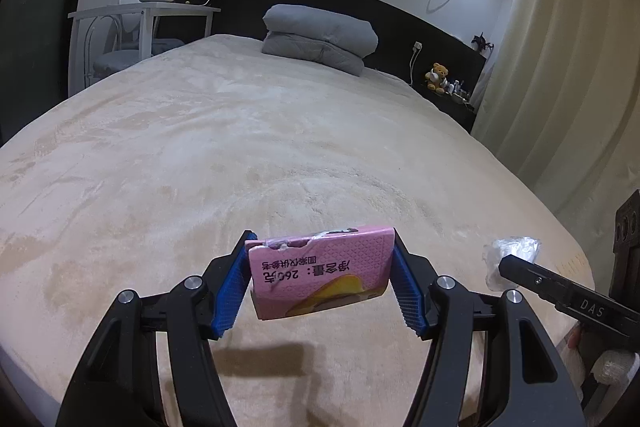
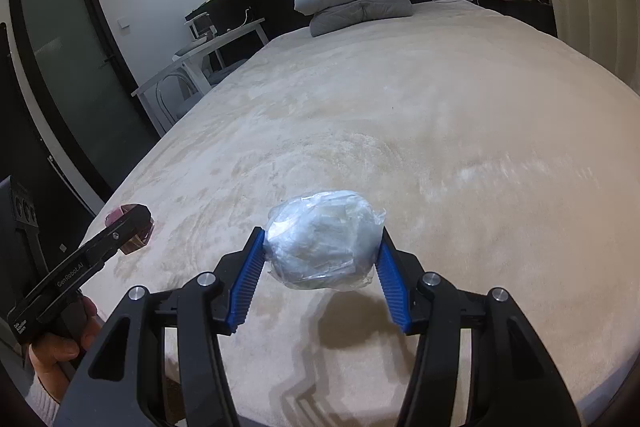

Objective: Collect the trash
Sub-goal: 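Carry the pink box and white bag down to the clear trash bag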

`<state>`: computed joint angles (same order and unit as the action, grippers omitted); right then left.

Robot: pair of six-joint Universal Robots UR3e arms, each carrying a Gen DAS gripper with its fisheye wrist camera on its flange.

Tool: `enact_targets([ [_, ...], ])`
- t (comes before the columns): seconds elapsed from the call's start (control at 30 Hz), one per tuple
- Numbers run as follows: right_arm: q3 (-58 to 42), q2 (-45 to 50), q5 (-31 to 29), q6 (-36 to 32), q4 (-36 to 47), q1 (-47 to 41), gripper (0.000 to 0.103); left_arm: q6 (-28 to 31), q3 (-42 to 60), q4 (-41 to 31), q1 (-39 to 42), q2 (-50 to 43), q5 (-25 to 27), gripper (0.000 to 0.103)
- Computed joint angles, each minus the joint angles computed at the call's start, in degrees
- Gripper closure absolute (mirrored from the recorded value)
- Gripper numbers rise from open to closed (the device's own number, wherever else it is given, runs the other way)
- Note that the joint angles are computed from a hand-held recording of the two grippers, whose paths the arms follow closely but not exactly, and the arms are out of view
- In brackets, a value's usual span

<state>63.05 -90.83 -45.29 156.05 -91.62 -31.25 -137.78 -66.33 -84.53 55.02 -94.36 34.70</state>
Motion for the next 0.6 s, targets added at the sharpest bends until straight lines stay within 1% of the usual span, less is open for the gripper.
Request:
enact_targets([
  [0.13, 5.05, -6.49, 1.76, -4.75, 4.08, -3.72, 0.049, 8.7, -5.08, -7.66, 4.76, 6.33, -2.2, 0.041],
  [0.2, 7.16, -9.84, 3.13, -7.81, 6.91, -6.19, 0.049, 14.81, -6.09, -14.2, 7.8, 9.15, -3.37, 0.041],
  [0.3, 9.52, -14.97, 5.06, -13.56, 14.0, -10.83, 0.049, 24.21, -7.55, -23.54, 12.64, 13.53, -4.85, 0.041],
  [0.43, 10.51, -21.53, 6.55, -23.64, 27.37, -17.27, 0.049, 37.99, -4.44, -40.42, 18.84, 15.88, -5.58, 0.041],
  [0.53, 8.13, -25.38, 8.03, -34.21, 41.77, -23.43, 0.049, 48.34, -1.44, -52.77, 23.52, 16.88, -5.66, 0.041],
  [0.6, 4.99, -26.75, 8.44, -42.35, 52.93, -28.14, 0.048, 55.36, 1.05, -60.97, 26.47, 16.84, -5.11, 0.041],
])
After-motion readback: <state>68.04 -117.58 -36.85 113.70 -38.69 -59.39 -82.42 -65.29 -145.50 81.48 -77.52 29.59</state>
